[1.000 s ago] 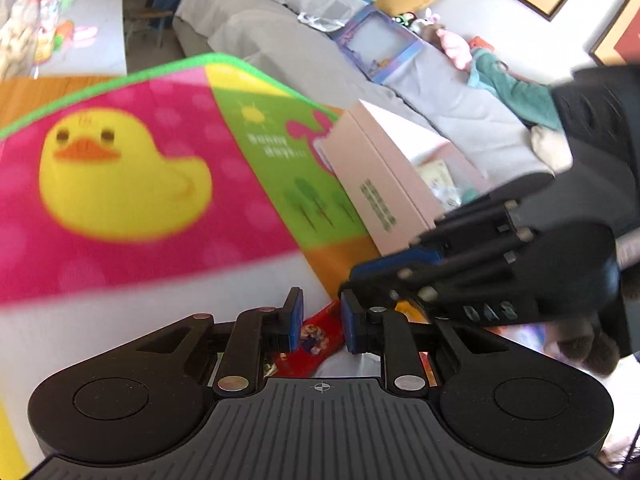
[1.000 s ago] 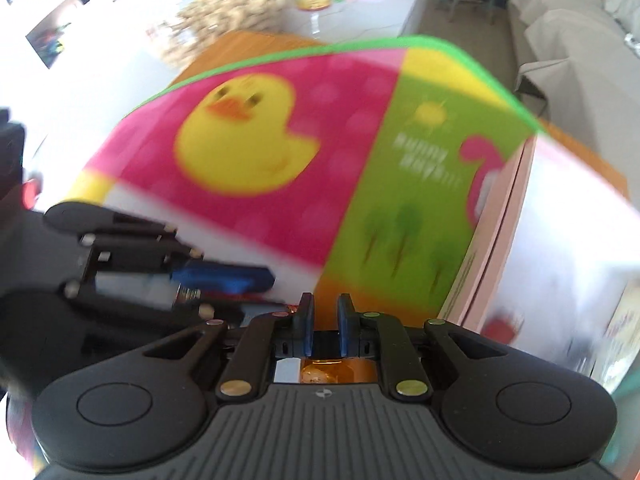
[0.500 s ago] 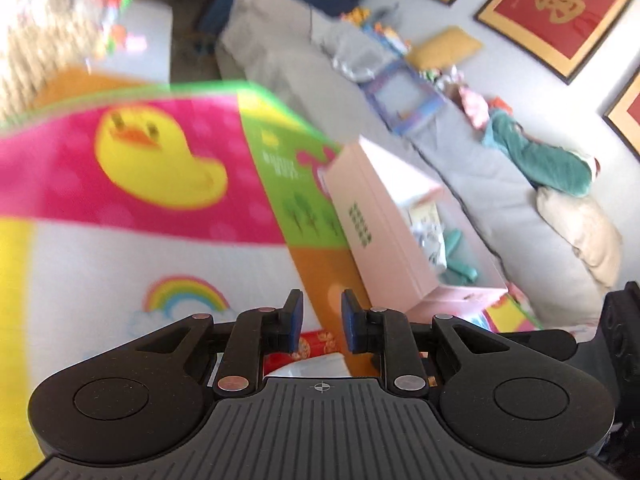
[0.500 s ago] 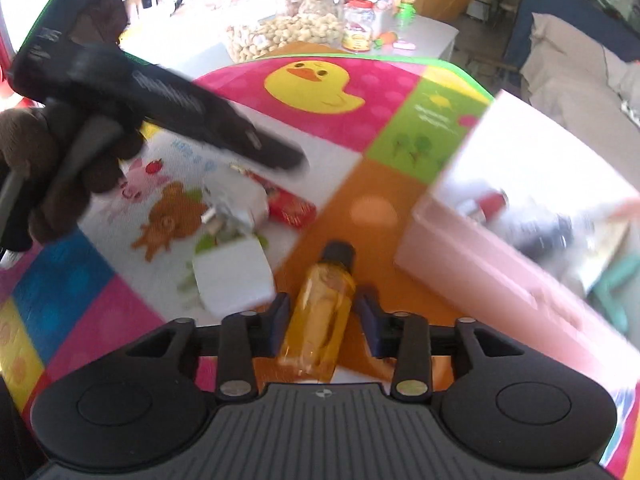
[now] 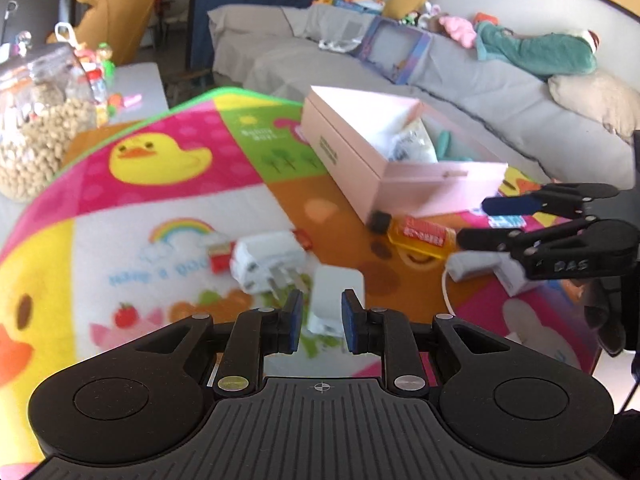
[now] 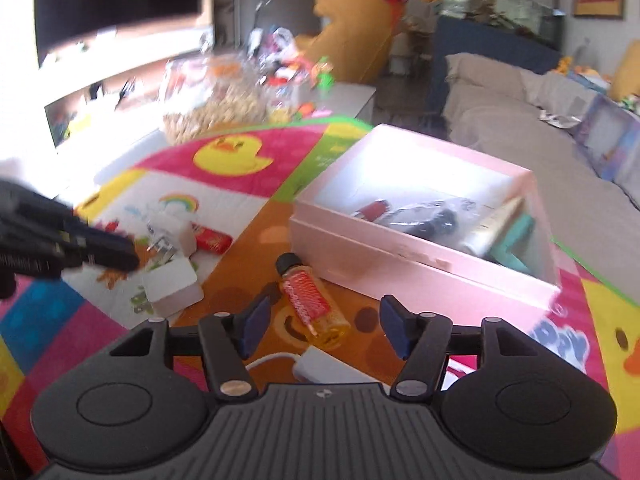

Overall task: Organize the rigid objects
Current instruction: 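Grasp the white wall charger with the left gripper while the right gripper approaches the amber bottle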

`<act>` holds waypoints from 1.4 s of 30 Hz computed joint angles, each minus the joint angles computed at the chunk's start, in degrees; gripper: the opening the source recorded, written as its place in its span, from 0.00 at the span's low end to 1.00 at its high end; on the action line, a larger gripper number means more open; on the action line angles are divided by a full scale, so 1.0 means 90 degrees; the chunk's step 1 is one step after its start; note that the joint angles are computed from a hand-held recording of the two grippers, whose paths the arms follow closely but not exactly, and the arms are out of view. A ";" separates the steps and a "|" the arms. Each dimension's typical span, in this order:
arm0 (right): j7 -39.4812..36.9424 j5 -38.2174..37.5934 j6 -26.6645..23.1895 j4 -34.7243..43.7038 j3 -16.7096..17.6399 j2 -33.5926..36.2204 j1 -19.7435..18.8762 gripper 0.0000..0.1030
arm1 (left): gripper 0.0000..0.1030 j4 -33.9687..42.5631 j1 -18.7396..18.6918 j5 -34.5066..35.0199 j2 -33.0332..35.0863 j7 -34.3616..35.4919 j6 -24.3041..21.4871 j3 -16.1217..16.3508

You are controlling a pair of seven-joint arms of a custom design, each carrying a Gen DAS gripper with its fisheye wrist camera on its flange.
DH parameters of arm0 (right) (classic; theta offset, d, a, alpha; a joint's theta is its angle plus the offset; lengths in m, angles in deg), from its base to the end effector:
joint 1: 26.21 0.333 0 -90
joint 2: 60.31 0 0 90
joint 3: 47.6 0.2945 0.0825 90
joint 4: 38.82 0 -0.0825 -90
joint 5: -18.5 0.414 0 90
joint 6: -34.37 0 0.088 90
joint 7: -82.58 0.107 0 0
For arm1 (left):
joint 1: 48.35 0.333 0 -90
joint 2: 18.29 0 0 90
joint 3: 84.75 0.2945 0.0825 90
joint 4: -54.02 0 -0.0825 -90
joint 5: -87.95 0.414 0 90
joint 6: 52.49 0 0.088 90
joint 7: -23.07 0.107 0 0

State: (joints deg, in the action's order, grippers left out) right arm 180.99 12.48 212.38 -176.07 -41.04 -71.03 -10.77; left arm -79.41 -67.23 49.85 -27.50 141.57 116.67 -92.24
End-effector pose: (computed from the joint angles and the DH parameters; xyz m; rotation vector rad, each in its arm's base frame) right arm 0.5028 0.2144 0.4585 -1.9038 1.3336 -0.6316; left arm 0.5130 -0.2103 0.4471 -1.5029 2.1706 -1.0794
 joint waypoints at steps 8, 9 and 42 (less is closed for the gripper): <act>0.0307 -0.0002 0.0055 -0.0680 0.0062 -0.0515 -0.0265 0.63 | 0.26 0.0307 0.0162 0.0723 0.0421 -0.0856 0.0201 -0.0289; 0.0412 -0.0111 0.0111 -0.0728 0.0208 -0.0508 -0.0426 0.63 | 0.28 0.0350 0.0145 0.0709 0.0453 -0.0840 0.0199 -0.0299; 0.0704 -0.0620 0.0969 -0.1084 0.2021 -0.0586 -0.2096 0.74 | 0.33 0.0455 -0.0247 0.0822 0.0535 0.0497 0.0116 -0.0508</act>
